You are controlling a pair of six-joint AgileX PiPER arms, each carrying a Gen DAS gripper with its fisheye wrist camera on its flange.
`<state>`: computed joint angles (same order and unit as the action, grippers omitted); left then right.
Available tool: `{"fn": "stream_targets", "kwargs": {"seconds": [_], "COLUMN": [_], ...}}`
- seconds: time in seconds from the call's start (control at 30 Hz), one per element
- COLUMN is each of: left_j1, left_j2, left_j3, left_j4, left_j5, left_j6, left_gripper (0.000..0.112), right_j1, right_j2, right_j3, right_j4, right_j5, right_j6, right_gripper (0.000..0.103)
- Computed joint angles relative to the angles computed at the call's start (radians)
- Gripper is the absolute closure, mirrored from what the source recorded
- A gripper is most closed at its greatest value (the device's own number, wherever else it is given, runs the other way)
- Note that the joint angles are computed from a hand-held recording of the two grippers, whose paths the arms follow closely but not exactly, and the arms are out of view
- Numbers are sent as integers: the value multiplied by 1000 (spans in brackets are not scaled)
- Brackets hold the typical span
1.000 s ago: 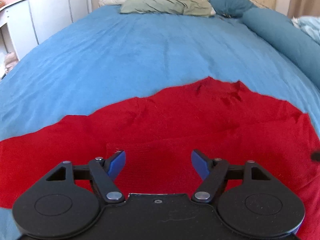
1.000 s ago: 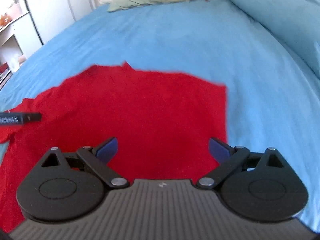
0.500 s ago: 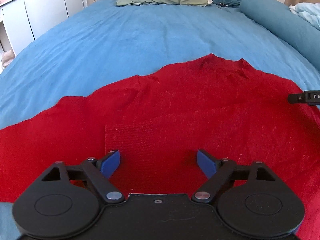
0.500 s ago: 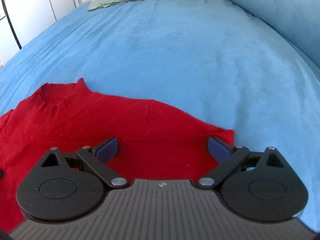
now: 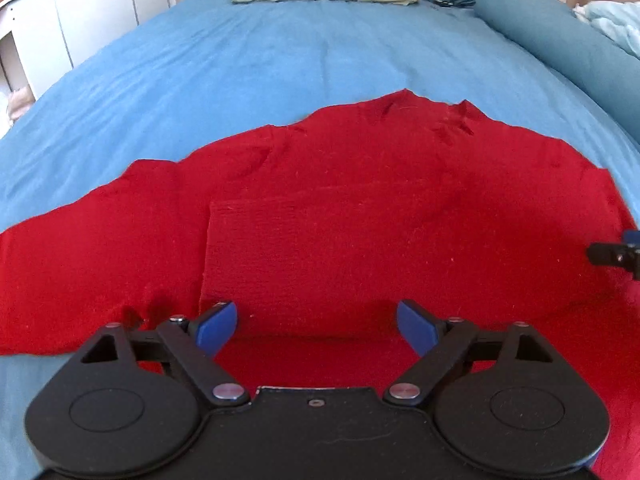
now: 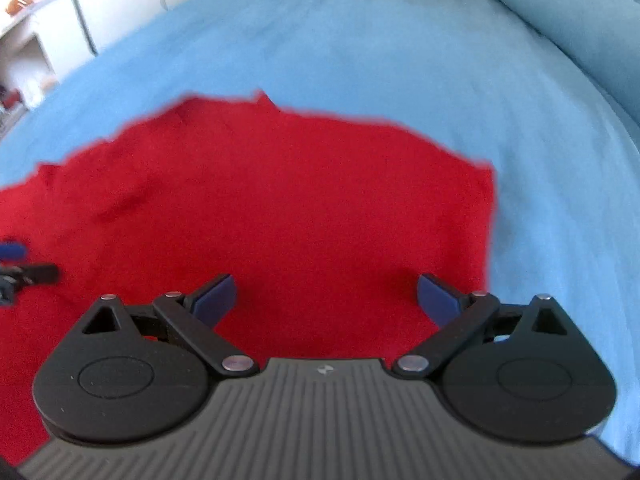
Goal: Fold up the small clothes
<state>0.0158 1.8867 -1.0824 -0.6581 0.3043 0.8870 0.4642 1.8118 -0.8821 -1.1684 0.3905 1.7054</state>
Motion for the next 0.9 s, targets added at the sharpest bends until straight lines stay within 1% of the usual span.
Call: {"fn": "stream_targets", "kwargs": {"seconds": [0.03,0.07,0.1,0.13,0.23,0.27,0.3,0.4,0.43,0.47,0.5,0.53,0.6,0.67,0.7,0.8,0.83,0.9], "left_j1": [1,4,6,11,41,57,75,160,205,252,302,369,457,554,584,697,727,759], "left_j2": [-2,-3,-6,-19,-109,-141,-173,-270,-292,-305,-310,-307,-284,-234,-210,-100,-56,18], "left_j3": [5,-2,-14,-16,26,33,37,21,3,-17,-37,-60,-107,-171,-193,-299,-339,-414], "left_j4": [-21,-6,29,30,-38,-46,-45,-9,-8,-20,-41,-78,-96,-72,-62,-49,-35,11], "left_j5": [-1,10,25,32,30,41,58,144,191,239,285,334,396,441,449,469,452,427], "left_j6": [22,5,-40,-53,-27,-34,-50,-129,-145,-148,-139,-110,-103,-143,-159,-187,-195,-237], "left_gripper": [20,20,20,20,20,20,20,19,17,12,9,9,9,9,9,10,10,14], "right_j1": [5,10,19,36,92,109,140,233,270,294,310,328,360,384,397,440,449,458], "right_j2": [-10,-19,-21,-28,-73,-97,-115,-130,-123,-109,-89,-63,1,68,104,223,263,342], "right_j3": [27,38,28,9,-27,-38,-72,-201,-263,-320,-385,-453,-577,-673,-717,-874,-924,-1021], "right_j4": [-51,-65,-40,17,41,63,107,186,215,246,286,330,394,441,460,524,545,575], "right_j5": [9,18,38,69,126,143,183,316,370,405,433,461,505,507,509,556,570,597], "right_j6": [63,87,70,16,3,-20,-61,-160,-195,-227,-271,-316,-362,-378,-373,-375,-377,-387], "right_gripper": [0,0,0,0,0,0,0,0,0,0,0,0,0,0,0,0,0,0]}}
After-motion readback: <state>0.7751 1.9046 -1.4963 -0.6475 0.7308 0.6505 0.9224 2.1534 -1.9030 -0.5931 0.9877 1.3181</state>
